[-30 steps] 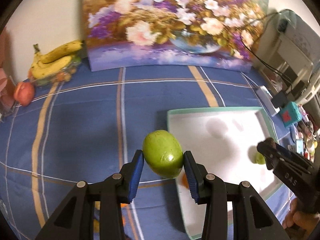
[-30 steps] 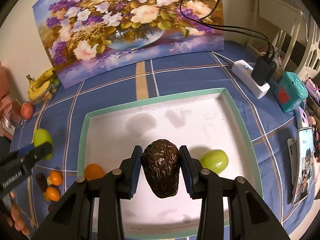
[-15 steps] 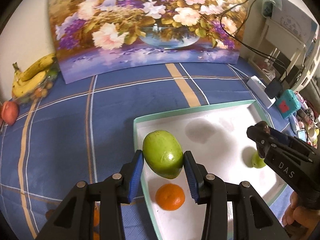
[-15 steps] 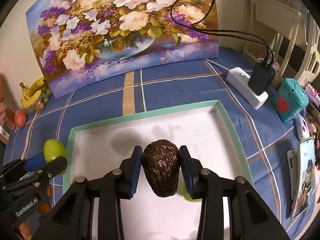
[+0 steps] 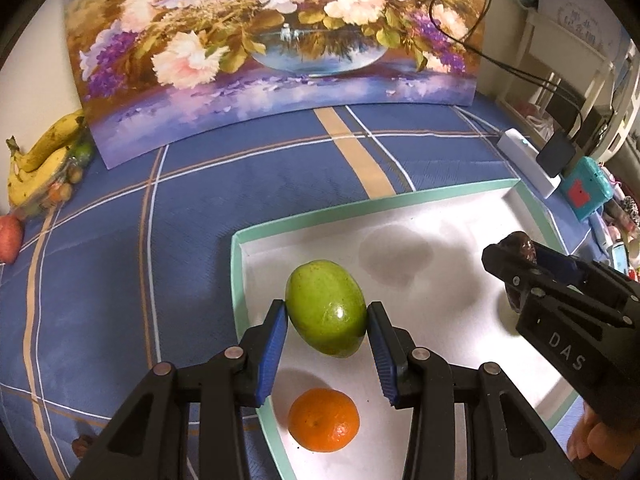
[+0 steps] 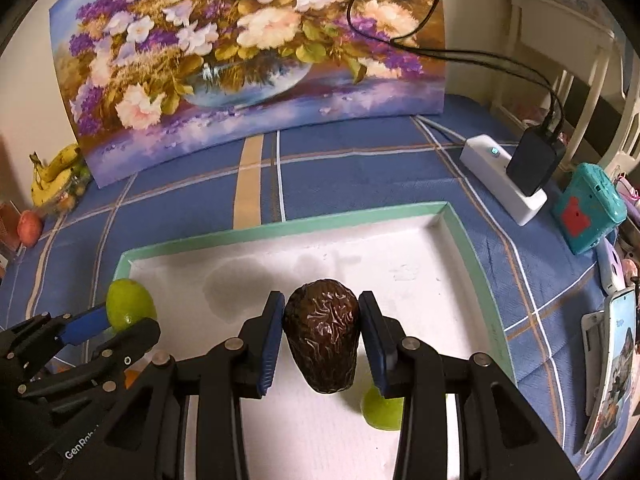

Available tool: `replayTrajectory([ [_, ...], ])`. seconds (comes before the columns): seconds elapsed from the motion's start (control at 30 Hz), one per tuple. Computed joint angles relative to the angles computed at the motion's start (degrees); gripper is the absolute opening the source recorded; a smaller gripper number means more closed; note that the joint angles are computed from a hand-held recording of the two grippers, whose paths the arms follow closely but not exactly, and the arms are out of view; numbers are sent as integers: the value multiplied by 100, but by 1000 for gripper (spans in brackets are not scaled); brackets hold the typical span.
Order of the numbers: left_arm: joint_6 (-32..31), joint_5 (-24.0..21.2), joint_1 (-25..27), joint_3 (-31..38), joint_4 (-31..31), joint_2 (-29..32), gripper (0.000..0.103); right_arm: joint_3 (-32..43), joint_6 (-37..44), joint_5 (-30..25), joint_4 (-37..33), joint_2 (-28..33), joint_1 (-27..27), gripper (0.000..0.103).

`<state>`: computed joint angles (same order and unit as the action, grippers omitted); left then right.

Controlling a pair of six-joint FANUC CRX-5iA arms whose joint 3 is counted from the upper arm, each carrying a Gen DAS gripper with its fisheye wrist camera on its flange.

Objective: Organize fruits
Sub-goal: 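Carry the date and green lime over the white tray with both tools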

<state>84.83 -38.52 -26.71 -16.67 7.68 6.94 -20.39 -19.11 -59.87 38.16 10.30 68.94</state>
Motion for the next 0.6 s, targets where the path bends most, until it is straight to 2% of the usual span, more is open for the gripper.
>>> replayTrajectory([
  [0.43, 124, -207, 22, 79, -106, 165, 43, 154, 442, 183, -640, 216, -101, 39],
  [0.6, 111, -206, 28, 67, -83, 165, 44, 177, 471, 144, -641, 238, -90, 39],
])
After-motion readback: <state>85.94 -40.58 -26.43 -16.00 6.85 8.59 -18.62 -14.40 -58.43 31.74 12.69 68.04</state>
